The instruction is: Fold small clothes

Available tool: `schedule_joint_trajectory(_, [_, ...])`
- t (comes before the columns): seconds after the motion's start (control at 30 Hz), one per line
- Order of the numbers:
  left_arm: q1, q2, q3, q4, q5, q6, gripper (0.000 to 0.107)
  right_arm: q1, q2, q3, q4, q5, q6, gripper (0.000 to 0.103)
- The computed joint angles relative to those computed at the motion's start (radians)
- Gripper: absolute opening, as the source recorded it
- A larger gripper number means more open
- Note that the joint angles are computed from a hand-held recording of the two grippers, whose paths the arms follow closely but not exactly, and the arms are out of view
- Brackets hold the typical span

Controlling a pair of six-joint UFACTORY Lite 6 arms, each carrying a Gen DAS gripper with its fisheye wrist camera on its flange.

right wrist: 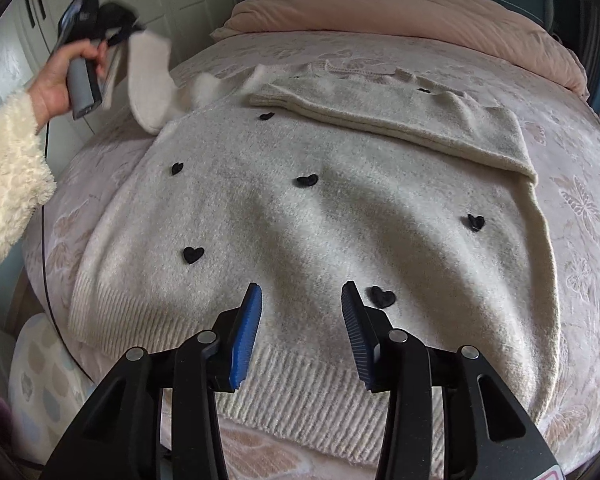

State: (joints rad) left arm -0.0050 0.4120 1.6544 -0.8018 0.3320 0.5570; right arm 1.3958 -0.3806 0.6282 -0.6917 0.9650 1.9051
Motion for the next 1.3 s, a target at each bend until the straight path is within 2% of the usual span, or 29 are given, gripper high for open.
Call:
schedule_joint_trajectory(0.1, [-0.27, -0.14, -0.154, -0.016, -0.002, 0.003, 0.011, 0.05, -0.056, -0.033, 0.003, 0.06, 0.044, 0.041])
schedule_joint_trajectory(0.2, [-0.486, -0.108, -0.223, 0.109, -0.024, -0.169, 0.023, 0.106, -0.131, -0.089, 0.026, 0.127, 0.085, 0.045])
schedule_joint_trajectory(0.23, [-0.523, -0.091, -0.239, 0.137, -0.034, -0.218, 0.038, 0.123, -0.165, -0.115, 0.04, 0.149, 0.096, 0.045])
schedule_joint_trajectory(0.27, [-0.553, -0.07, -0.261, 0.124, -0.031, -0.229, 0.047, 0.136, -0.2, -0.14, 0.052, 0.172, 0.101, 0.046])
schedule_joint_trajectory(0.33, [-0.584, -0.114, -0.404, -0.028, -0.103, -0.132, 0.048, 0.152, -0.283, -0.184, 0.075, 0.227, 0.1, 0.046])
schedule_joint_trajectory(0.4, [-0.552, -0.209, -0.547, -0.237, -0.146, 0.035, 0.056, 0.149, -0.359, -0.207, 0.068, 0.295, 0.072, 0.051])
schedule_joint_trajectory(0.47, [-0.46, -0.293, -0.649, -0.447, -0.119, 0.219, 0.063, 0.076, -0.395, -0.207, 0.03, 0.322, -0.028, 0.055])
schedule_joint_trajectory(0.5, [-0.394, -0.333, -0.701, -0.551, -0.088, 0.308, 0.063, -0.011, -0.399, -0.199, 0.01, 0.297, -0.125, 0.057])
schedule_joint_trajectory(0.57, [-0.264, -0.338, -0.74, -0.635, -0.027, 0.36, 0.063, -0.221, -0.373, -0.185, -0.076, 0.158, -0.3, 0.058])
schedule_joint_trajectory(0.67, [-0.125, -0.202, -0.649, -0.497, 0.048, 0.186, 0.063, -0.512, -0.135, -0.069, -0.203, -0.117, -0.499, 0.06])
schedule_joint_trajectory(0.73, [-0.079, -0.143, -0.607, -0.489, 0.089, 0.157, 0.062, -0.609, 0.074, 0.05, -0.33, -0.249, -0.547, 0.065])
schedule_joint_trajectory(0.83, [-0.055, -0.064, -0.542, -0.515, 0.136, 0.151, 0.062, -0.66, 0.355, 0.241, -0.44, -0.326, -0.567, 0.067])
schedule_joint_trajectory(0.9, [-0.054, -0.024, -0.507, -0.542, 0.157, 0.167, 0.057, -0.681, 0.508, 0.358, -0.476, -0.344, -0.599, 0.066])
schedule_joint_trajectory(0.93, [-0.062, -0.003, -0.486, -0.556, 0.157, 0.181, 0.049, -0.686, 0.558, 0.405, -0.478, -0.346, -0.616, 0.064])
schedule_joint_trajectory(0.97, [-0.07, 0.011, -0.485, -0.579, 0.143, 0.209, 0.037, -0.69, 0.605, 0.452, -0.467, -0.344, -0.64, 0.052])
schedule_joint_trajectory(1.0, [-0.085, 0.022, -0.473, -0.567, 0.111, 0.197, 0.031, -0.707, 0.638, 0.488, -0.445, -0.351, -0.668, 0.018])
schedule_joint_trajectory(1.03, [-0.091, 0.03, -0.462, -0.534, 0.09, 0.165, 0.02, -0.747, 0.654, 0.514, -0.399, -0.392, -0.698, 0.0])
schedule_joint_trajectory(1.07, [-0.093, 0.042, -0.453, -0.54, 0.08, 0.166, 0.011, -0.771, 0.629, 0.501, -0.381, -0.42, -0.686, 0.0])
schedule_joint_trajectory(1.13, [-0.086, 0.062, -0.435, -0.572, 0.074, 0.182, 0.008, -0.885, 0.492, 0.41, -0.392, -0.522, -0.546, 0.0])
schedule_joint_trajectory(1.17, [-0.078, 0.062, -0.438, -0.599, 0.076, 0.205, 0.008, -0.973, 0.393, 0.331, -0.392, -0.607, -0.484, 0.0])
schedule_joint_trajectory(1.23, [-0.073, 0.065, -0.442, -0.611, 0.076, 0.231, 0.008, -1.183, 0.184, 0.159, -0.269, -0.733, -0.432, 0.0])
schedule_joint_trajectory(1.3, [-0.079, 0.078, -0.441, -0.586, 0.069, 0.223, 0.008, -1.392, 0.077, 0.012, -0.121, -0.85, -0.494, 0.001])
